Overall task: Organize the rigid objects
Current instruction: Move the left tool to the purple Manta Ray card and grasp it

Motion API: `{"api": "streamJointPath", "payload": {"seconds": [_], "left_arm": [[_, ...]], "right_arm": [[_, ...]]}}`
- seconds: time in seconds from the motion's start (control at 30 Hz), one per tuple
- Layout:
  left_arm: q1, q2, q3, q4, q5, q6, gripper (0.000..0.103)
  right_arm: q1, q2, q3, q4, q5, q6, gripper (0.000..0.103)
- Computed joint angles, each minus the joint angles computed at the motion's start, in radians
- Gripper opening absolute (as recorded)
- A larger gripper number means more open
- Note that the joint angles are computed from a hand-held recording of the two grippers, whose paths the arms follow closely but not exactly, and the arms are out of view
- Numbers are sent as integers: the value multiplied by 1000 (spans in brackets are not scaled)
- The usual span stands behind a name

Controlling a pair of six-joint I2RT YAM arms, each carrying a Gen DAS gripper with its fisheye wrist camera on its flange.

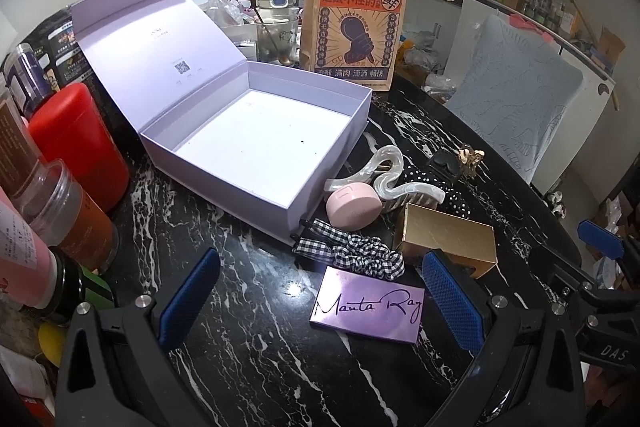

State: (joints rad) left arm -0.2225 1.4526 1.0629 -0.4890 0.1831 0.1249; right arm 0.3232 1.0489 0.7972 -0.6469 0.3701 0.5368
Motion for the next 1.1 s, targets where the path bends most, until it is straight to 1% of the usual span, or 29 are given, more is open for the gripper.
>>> {"api": "streamJointPath", "payload": {"seconds": [0.2, 0.47, 0.67, 0.73, 0.8, 0.87, 1.0, 1.1], "left_arm": [[10, -1, -7, -7, 37, -9, 103], [-19, 21, -36, -6, 47, 1, 103], [-42, 43, -76, 45, 12, 10, 103], [-43, 46, -92, 71, 19, 26, 103], [-47, 48, -111, 109, 6, 43, 103], [-50, 59, -117, 123, 6, 64, 103], [-56, 89, -116, 118, 32, 112, 103], [-53, 126, -98, 99, 72, 129, 103]], "right_arm": [[-7, -15, -19, 1, -14, 2, 103], [-55, -32, -63, 7, -84, 2, 103], [-121, -61, -109, 26, -138, -16, 103], [-150, -65, -125, 41, -165, -30, 103], [-177, -62, -140, 53, -192, -44, 103], [-196, -58, -153, 60, -209, -54, 103], [-228, -39, -172, 78, -247, -71, 103], [-249, -23, -179, 93, -271, -79, 103]]}}
